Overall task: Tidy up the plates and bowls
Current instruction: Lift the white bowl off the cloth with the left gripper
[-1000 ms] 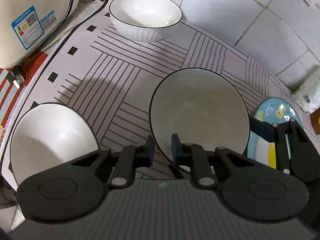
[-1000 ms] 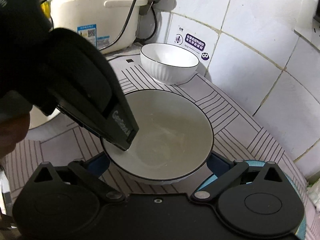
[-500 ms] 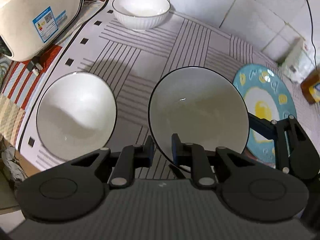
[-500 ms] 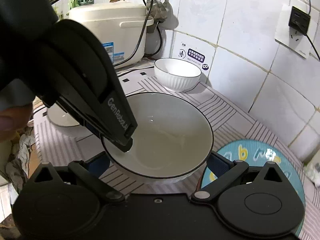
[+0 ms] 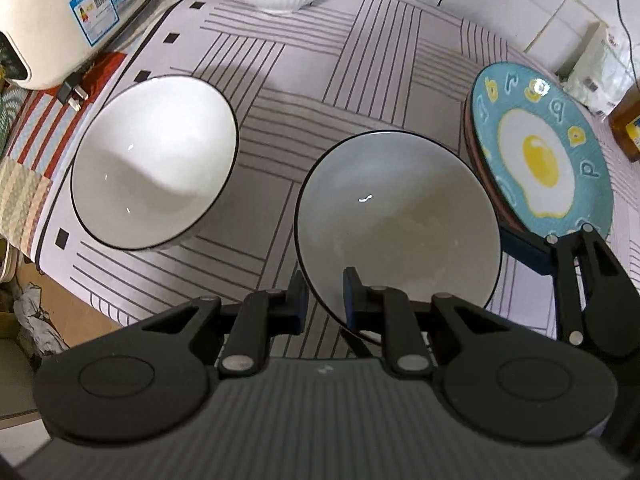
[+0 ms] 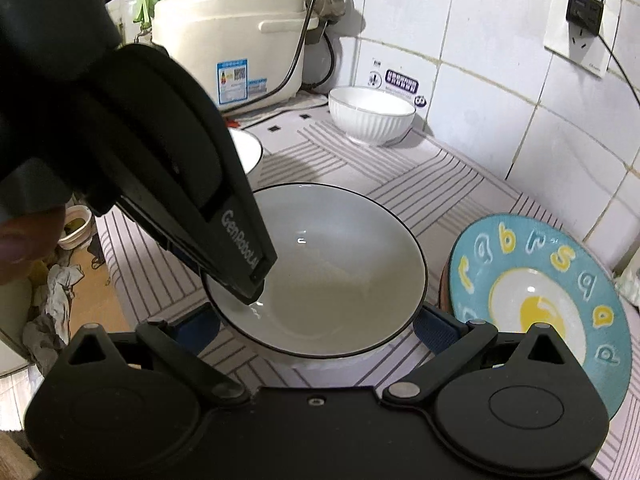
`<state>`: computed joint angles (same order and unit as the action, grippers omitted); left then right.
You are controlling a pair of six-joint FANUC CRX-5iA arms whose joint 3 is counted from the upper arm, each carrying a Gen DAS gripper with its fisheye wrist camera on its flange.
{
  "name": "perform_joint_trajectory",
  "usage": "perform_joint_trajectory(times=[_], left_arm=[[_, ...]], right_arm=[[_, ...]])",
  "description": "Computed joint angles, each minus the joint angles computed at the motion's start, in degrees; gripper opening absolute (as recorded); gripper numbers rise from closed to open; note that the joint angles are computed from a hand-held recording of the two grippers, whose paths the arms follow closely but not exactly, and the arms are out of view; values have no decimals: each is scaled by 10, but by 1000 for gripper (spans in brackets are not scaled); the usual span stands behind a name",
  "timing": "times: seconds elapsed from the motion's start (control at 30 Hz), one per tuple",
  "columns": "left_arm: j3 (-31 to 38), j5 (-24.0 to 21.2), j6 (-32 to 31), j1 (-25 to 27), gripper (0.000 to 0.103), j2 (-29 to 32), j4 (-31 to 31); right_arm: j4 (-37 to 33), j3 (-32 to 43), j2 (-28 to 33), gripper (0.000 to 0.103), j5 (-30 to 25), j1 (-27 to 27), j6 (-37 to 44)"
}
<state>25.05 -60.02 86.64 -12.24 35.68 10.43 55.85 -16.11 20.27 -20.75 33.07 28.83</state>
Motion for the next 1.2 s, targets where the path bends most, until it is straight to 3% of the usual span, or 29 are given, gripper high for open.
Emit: perform_joint_trajectory(times=[0.2,0.4,0.83,0.97,1.13,1.2], left_arm=[[-3,4,-3,2,16,2,4],[0,-6,-6,6,16,4,9],[-56,9,-56,24,22,-60,30],[-70,10,-72,32,22,-78,27],[-82,11,-86,44,23,-92,30],[-75,4,-80,48,23,-91,15]], right_arm=[[33,-7,6,103,-3,0,-32],[-67,15,-2,103,-39,22,52],[-16,-63,-105,103,-15,18,-113],[1,-70,-119,101,-5,18,-131],[-31,-53,-122,99,-3,29,-101],[-82,-34,-119,99,-12,38,-50]])
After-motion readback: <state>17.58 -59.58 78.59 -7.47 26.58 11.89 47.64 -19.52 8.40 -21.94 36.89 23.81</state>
